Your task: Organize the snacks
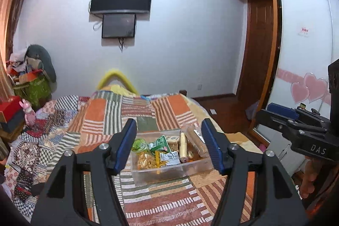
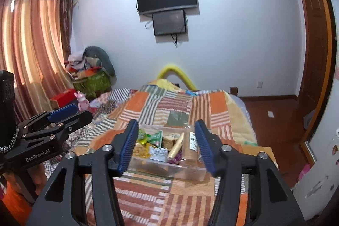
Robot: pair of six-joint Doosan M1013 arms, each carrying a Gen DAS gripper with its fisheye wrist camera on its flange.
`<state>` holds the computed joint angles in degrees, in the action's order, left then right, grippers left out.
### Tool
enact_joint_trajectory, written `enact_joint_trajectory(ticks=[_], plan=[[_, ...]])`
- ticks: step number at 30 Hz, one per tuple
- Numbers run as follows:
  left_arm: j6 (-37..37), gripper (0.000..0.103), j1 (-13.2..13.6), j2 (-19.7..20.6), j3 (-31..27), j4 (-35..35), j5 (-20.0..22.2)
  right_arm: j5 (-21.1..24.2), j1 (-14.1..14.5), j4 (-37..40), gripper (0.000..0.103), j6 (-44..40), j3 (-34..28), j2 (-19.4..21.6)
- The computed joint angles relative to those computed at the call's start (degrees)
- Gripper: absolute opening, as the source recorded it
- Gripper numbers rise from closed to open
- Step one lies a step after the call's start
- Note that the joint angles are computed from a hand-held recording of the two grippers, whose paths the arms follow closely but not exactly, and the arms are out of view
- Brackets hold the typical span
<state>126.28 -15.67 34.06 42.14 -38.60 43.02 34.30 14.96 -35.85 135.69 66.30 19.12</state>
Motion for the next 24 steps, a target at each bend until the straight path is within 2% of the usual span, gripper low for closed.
enact_joint_trajectory(ticks=[3, 8, 14, 17, 24], plan=[[2.8, 0.074, 0.3, -2.5, 3.8, -2.5, -2.6, -0.9, 0.8, -3.9, 0.069, 3.5, 1.2, -0.7], [5.1, 0.089, 0.5, -4.6, 7.2, -4.6, -5.5, -1.0, 1.7, -8.2, 0.079, 6.9, 1.5, -0.8], [5.9, 0.099, 0.6, -6.1, 10.0, -5.7, -7.8, -0.3, 2.7, -12.1, 0.089, 10.1, 2.1, -1.0], [6.5, 0.101, 0.2, -6.7, 11.2, -5.0, -10.1, 0.2, 3.0, -13.7, 0.094, 11.5, 2.3, -1.1], [8.3, 0.102, 0.1, -7.2, 12.4, -5.5, -11.4, 1.3, 3.6, -17.7, 0.103, 15.7, 3.1, -1.1]])
